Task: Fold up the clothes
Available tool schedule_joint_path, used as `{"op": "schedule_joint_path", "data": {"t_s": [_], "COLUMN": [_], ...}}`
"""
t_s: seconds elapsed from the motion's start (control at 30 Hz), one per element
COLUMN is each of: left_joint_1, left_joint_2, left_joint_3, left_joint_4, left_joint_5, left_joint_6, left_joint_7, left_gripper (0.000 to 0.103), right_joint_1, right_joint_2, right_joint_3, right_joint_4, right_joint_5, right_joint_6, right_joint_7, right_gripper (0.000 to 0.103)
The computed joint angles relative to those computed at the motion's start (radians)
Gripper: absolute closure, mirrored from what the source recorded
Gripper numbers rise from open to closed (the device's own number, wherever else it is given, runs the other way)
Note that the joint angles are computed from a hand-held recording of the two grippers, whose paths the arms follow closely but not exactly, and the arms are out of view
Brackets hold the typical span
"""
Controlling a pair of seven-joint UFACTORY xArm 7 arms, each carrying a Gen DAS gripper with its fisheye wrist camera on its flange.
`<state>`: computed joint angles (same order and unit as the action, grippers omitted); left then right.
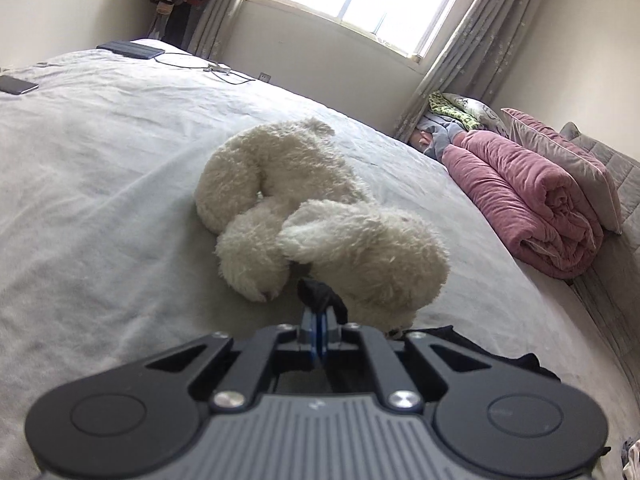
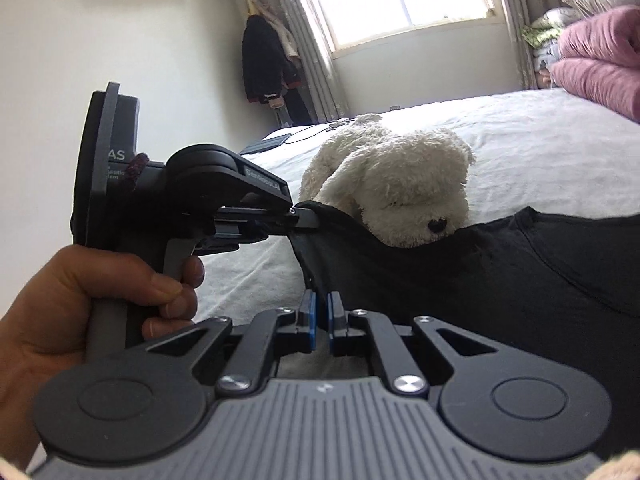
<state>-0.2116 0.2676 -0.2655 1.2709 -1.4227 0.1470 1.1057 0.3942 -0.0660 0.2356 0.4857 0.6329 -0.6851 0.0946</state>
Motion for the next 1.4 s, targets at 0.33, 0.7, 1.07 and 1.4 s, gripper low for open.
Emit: {"op": "schedule_joint_path", "data": {"t_s": [0.33, 0.7, 1.07, 1.4], "left_joint_1": [-0.081, -0.285, -0.498, -0.57], "left_joint_2": [-0.016, 0.04, 0.175, 0.266], "left_joint_3": [-0.054, 0.038, 0.211, 0.271], "left_joint_4": [0.057, 0.087, 0.209, 0.302], "left_joint_5": [0.084, 0.625, 1.027, 1.241], "left_joint_6": [-0.06, -0.096, -0.037, 0.006], "left_joint_7": [-0.062, -0.551, -0.927, -1.124], "left_gripper": [0.101, 0.101, 0.101, 0.101], "right_joint_1": [-0.079, -0.201, -0.329, -0.388], "right_joint_2": [-0.155, -0.282, -0.321, -0.379], "right_joint_3": [-0.101, -0.25, -0.41, -0.493], "right_joint_4": [-0.189, -0.352, -0.433, -0.48], "right_joint_5": [-0.309, -0.592, -0.863, -0.964], "right_joint_6": [-0.094, -0.178, -0.186, -0.096], "right_joint_7": [0.497, 0.825, 1.001, 1.053], "right_gripper": [0.098, 0.097, 0.097, 0.097]}}
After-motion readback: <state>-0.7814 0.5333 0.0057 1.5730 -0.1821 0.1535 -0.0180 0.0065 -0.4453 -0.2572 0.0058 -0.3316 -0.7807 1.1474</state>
